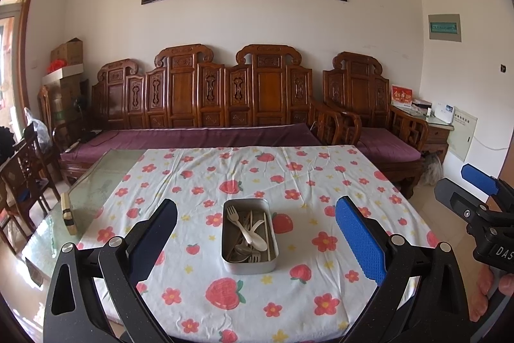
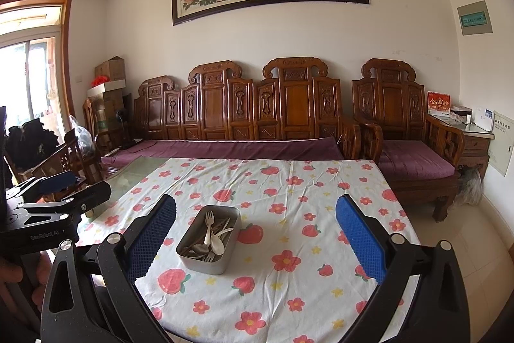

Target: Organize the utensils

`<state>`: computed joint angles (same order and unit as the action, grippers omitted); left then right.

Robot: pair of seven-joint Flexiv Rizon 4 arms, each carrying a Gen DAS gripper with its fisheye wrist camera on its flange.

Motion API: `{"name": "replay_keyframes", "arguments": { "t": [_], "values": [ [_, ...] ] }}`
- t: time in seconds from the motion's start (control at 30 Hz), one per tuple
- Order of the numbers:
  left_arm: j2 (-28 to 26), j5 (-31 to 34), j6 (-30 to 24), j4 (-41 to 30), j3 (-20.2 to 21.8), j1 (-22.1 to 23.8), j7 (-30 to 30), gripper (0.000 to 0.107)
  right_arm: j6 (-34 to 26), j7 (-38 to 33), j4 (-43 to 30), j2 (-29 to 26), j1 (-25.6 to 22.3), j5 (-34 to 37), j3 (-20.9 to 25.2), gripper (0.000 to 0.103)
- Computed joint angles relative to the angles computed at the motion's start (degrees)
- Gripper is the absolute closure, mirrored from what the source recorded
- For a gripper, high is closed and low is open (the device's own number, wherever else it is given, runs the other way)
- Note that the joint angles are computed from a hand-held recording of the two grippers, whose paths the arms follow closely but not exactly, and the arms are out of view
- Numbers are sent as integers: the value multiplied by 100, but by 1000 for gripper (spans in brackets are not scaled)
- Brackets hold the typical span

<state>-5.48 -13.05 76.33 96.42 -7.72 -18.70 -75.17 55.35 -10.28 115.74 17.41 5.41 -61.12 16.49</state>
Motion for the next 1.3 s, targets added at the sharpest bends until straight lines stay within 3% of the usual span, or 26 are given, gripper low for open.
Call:
{"name": "replay_keyframes", "arguments": {
  "t": [1.3],
  "values": [
    [19, 84, -62, -85, -1, -31, -72, 11, 57, 70, 63, 11, -34, -37, -6, 3]
  ]
}}
